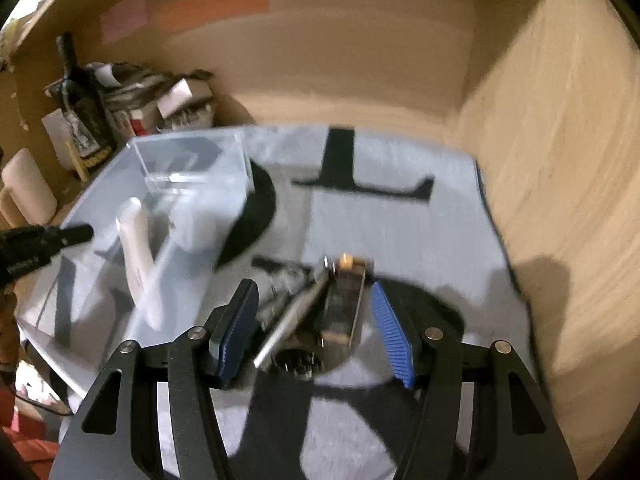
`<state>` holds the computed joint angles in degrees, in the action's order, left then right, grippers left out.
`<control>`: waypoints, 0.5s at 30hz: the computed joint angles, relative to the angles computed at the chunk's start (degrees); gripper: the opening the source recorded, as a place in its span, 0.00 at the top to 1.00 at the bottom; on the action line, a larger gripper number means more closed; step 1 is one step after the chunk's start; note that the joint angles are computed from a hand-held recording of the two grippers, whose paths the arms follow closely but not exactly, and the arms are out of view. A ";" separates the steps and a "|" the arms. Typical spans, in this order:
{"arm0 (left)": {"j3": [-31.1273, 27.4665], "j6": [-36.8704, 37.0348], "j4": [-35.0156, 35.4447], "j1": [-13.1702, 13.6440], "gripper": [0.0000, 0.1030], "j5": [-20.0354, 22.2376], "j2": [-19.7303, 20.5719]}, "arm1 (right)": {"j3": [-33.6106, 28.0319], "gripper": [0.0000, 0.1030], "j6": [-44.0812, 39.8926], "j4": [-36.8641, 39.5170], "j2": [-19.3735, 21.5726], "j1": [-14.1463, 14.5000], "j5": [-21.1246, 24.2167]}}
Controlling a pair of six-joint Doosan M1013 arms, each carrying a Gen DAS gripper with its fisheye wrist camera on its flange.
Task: Organize rigid objects
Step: 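Grasp the black round cap with the right gripper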
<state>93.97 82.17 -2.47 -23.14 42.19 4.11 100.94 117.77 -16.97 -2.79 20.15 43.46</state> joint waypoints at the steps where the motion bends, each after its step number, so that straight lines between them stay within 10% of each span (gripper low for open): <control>1: -0.01 -0.07 0.07 -0.03 0.86 0.02 0.00 | 0.48 0.46 0.05 1.14 -0.03 -0.26 0.05; 7: -0.05 0.18 -0.23 0.08 0.86 0.08 0.01 | 2.48 0.46 0.99 5.30 0.25 -1.01 -0.66; 15: -0.05 0.24 -0.13 0.13 0.86 0.07 -0.04 | 3.63 0.70 1.34 6.40 -0.67 -1.50 -2.58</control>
<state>93.92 82.41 -2.60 -23.01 42.27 4.07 104.58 119.12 -10.58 -3.46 18.66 40.88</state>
